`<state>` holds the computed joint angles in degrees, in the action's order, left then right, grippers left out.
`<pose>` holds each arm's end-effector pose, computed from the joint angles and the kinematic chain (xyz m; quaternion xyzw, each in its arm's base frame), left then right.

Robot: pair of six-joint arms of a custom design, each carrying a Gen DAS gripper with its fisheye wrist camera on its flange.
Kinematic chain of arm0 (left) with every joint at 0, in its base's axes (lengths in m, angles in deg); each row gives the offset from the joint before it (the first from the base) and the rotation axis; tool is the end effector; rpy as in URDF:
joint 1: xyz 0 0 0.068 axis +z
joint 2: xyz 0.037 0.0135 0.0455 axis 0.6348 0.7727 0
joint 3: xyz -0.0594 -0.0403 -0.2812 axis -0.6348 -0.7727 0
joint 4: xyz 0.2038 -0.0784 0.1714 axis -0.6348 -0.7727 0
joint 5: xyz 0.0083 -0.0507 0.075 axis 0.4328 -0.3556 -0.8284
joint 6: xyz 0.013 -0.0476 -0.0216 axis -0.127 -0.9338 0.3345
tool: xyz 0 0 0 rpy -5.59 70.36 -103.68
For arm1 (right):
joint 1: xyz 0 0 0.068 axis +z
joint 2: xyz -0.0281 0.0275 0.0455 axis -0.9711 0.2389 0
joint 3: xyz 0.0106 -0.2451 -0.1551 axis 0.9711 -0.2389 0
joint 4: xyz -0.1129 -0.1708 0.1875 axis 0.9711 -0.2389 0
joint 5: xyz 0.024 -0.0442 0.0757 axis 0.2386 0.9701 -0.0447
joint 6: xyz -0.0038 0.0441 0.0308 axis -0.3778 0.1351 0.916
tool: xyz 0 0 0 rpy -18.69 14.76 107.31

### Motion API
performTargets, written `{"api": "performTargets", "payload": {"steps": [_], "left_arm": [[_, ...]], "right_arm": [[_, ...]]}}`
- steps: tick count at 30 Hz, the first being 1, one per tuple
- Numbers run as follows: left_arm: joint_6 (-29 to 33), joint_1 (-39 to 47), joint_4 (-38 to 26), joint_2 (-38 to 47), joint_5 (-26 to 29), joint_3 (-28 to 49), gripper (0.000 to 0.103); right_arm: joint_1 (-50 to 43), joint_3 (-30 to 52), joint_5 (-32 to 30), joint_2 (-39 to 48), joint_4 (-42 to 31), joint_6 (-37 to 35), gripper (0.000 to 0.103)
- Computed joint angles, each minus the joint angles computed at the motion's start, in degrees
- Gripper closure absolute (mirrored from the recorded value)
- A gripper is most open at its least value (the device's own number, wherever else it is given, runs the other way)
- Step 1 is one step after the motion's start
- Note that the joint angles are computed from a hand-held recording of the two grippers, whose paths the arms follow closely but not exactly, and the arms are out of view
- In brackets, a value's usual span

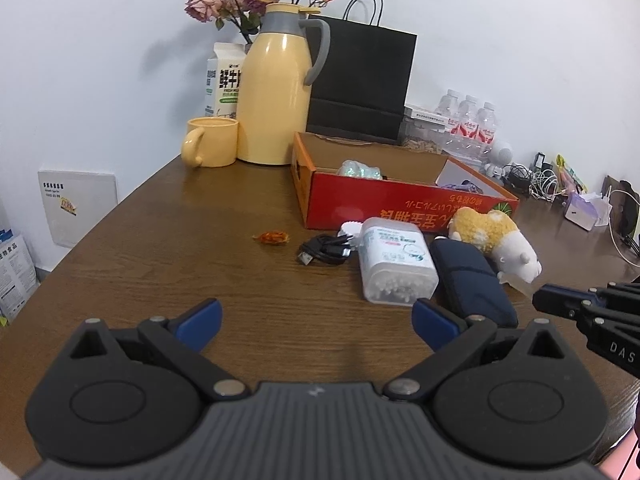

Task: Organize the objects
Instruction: 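Grasp the clear plastic piece with the right tool while the left tool grasps the white cotton-bud box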

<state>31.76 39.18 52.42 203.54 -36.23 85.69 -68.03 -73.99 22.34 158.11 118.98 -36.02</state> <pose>0.2979 -0.0117 0.0437 0.0842 0.8612 -0.1252 0.4854 0.2473 0.0361 0.0304 -0.0876 0.8420 0.0327 0.5313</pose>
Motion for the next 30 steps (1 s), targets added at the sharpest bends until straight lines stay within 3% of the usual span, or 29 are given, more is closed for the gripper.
{"api": "performTargets", "payload": {"steps": [10,23,30], "left_arm": [[-1.95,-6.96,-4.48,1.58,-4.65,7.05,0.000],[-2.18,-14.45,-19.54,7.98,-12.85,24.36,0.000],[-1.75,-16.14,-22.80,10.99,-15.04,30.04,0.000]], "right_arm": [[-3.15,4.32,-2.96,-0.91,-3.21,-1.64,0.100],[-7.26,12.84,-7.32,0.19,-10.72,-2.55,0.100],[-8.88,16.26,-8.52,1.28,-12.78,-1.67,0.100]]}}
